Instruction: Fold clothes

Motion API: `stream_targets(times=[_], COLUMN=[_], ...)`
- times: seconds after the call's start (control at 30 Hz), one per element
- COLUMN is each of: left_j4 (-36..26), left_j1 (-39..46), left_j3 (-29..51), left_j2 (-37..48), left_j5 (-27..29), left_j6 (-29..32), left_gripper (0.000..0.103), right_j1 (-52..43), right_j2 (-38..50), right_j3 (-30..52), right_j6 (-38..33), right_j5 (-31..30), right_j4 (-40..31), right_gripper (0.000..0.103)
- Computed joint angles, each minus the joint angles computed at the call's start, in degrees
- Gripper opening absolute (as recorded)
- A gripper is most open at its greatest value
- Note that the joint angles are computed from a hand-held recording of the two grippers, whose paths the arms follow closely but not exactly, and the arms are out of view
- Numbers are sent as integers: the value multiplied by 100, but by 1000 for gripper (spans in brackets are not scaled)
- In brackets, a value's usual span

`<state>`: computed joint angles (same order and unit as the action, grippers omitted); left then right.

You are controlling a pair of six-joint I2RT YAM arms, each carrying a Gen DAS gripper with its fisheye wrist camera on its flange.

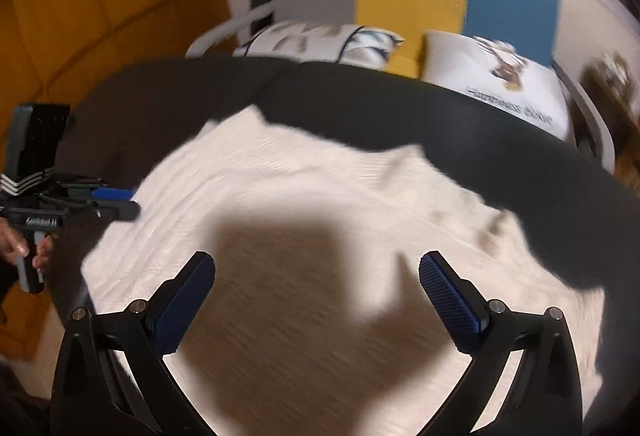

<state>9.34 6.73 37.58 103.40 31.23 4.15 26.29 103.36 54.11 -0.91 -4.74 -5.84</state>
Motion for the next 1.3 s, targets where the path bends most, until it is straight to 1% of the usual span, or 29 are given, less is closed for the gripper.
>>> stream_targets(times=[0.03,0.07,0.13,0.2,0.27,0.33,0.4,0.43,0.5,0.57,0.6,0.7,0.77,0.83,0.9,0.97,1.0,1.07,1.1,1.13,1.17,1.2,1.23,1.3], left_j4=[133,146,172,230,162,81,-197,-390,-639,-663,-668,-299,-148,-156,-423,-981,-1423,-2555,-3112,-3462,-3548,-3626,-3644,-3532], left_j1=[-38,28,166,490,829,1268,1617,1724,1713,1462,1333,1167,1165,1136,1044,1029,1001,930,900,856,797,733,683,634], left_j3=[-96,-126,-184,-298,-356,-560,-758,-823,-947,-1075,-1102,-1328,-1286,-1117,-808,-526,-302,166,364,435,346,255,149,-82], left_j2=[-31,-32,-33,-64,-94,-282,-427,-474,-552,-579,-517,-548,-463,-311,-131,43,210,529,664,696,586,471,386,329], left_j5=[-118,-14,194,680,1022,1350,1928,2131,2209,2112,2120,2154,2295,2329,2323,2411,2448,2629,2713,2720,2653,2585,2530,2477], left_j6=[-78,-191,-416,-583,-604,-334,190,482,917,1098,1188,1282,1322,1369,1524,2042,2399,3352,3862,4261,4503,4731,4882,4980], left_gripper=[25,22,21,21,25,26,26,27,28,30,31,33,33,33,33,34,34,32,28,20,8,5,5,5], right_j1=[105,154,66,38,39,7,-26,-72,-210,-286,-282,-297,-422,-528,-517,-500,-478,-383,-324,-268,-215,-152,-76,70], right_j2=[271,471,605,560,485,301,122,10,-225,-322,-327,-454,-575,-665,-659,-654,-665,-585,-495,-363,-227,-84,70,384], right_j3=[188,254,-35,-120,-142,-147,-146,-188,-402,-570,-677,-1093,-1130,-1106,-1010,-934,-939,-819,-690,-496,-293,-65,204,754], right_j6=[23,54,134,127,129,309,491,552,566,507,481,605,741,834,818,803,798,735,668,563,450,322,173,-118], right_j5=[178,260,112,64,33,-163,-358,-570,-1372,-1972,-2082,-2187,-2401,-2640,-2911,-3169,-3272,-3555,-3695,-3805,-3916,-3971,-3936,-3829], right_j4=[-152,-105,613,730,690,540,394,362,339,286,336,744,721,656,594,552,562,483,377,199,9,-213,-483,-1018], right_gripper=[103,103,103,103,103,103,103,103,103,103,103,103,103,103,103,103,103,103,103,103,103,103,103,103])
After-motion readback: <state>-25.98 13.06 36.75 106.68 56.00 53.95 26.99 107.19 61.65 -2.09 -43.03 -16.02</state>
